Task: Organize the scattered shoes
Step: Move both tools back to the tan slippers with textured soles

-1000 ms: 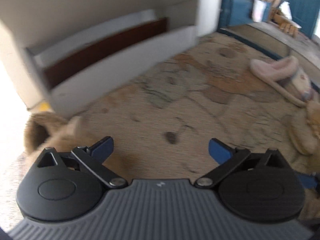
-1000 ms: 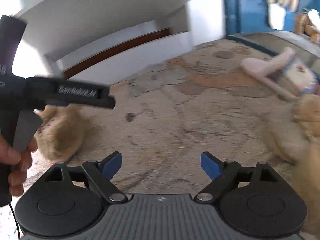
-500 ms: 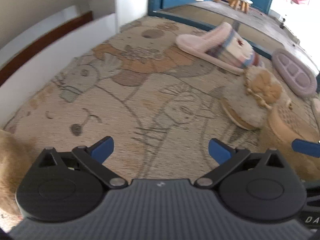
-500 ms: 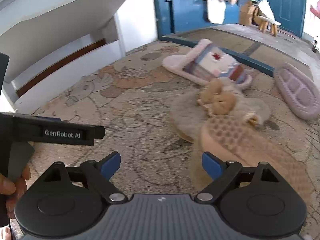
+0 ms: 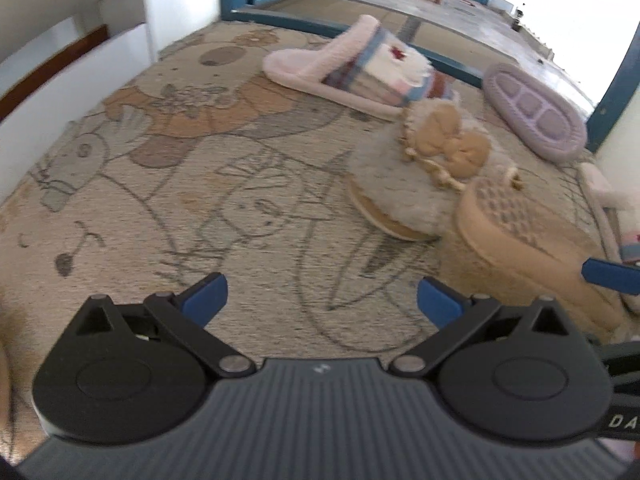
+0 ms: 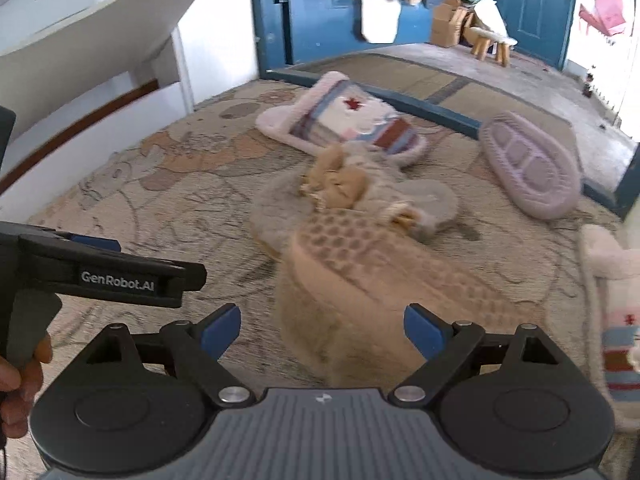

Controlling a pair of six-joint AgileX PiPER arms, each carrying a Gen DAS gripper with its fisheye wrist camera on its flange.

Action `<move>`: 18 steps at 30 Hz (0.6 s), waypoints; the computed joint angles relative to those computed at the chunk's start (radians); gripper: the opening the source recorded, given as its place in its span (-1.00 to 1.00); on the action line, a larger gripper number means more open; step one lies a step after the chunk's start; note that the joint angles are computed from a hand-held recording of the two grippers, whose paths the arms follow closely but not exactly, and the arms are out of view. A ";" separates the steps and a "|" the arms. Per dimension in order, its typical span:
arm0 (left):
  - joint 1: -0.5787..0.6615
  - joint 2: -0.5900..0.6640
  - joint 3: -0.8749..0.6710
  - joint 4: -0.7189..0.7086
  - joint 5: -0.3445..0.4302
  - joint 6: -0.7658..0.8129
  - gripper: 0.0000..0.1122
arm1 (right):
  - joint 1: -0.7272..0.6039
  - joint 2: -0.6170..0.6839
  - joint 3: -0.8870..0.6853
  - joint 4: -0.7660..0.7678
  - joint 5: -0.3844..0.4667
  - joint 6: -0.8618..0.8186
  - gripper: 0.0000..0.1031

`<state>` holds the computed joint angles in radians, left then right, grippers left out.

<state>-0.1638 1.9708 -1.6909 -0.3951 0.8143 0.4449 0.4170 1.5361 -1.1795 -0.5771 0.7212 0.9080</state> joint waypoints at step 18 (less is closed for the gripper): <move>-0.063 0.043 -0.030 -0.106 0.086 0.060 0.84 | -0.066 0.011 0.083 -0.065 0.058 -0.252 0.75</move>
<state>-0.2270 2.0133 -1.7211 -0.5014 0.9003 0.5052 0.3510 1.5467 -1.0969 -0.6423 0.7796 0.6563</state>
